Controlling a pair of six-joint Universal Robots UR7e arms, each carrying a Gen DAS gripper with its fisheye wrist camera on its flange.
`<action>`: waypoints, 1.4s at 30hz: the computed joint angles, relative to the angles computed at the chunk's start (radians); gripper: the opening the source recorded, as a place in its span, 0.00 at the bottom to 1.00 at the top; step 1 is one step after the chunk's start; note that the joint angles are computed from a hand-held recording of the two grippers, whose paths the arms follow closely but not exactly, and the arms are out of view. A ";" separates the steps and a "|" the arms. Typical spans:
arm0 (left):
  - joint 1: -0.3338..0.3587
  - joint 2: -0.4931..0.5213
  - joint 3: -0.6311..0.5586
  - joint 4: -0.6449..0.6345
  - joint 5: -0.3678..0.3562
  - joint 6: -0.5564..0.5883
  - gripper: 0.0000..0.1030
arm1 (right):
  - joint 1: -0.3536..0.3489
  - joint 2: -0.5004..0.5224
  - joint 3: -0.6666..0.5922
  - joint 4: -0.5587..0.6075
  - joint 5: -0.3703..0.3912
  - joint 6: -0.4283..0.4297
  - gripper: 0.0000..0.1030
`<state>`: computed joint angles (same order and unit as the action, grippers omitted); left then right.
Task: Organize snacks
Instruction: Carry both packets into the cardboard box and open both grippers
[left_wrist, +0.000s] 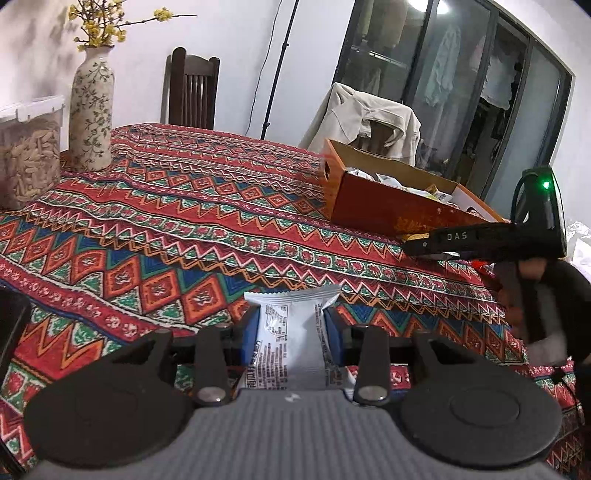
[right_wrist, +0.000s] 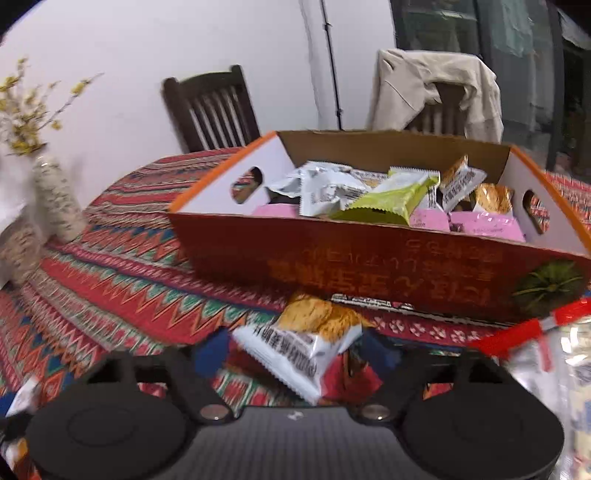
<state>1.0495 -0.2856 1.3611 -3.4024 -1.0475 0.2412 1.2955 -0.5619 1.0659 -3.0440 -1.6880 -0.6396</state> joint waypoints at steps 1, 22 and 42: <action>-0.001 -0.003 0.003 -0.002 0.003 -0.001 0.37 | -0.001 0.012 -0.011 -0.013 0.000 -0.005 0.58; -0.152 0.002 0.193 -0.017 -0.099 -0.106 0.37 | -0.225 -0.529 0.972 -0.458 0.184 -0.247 0.57; -0.135 -0.003 -0.358 0.429 -0.255 0.075 0.38 | -0.138 -0.696 0.730 -0.091 0.345 -0.389 0.57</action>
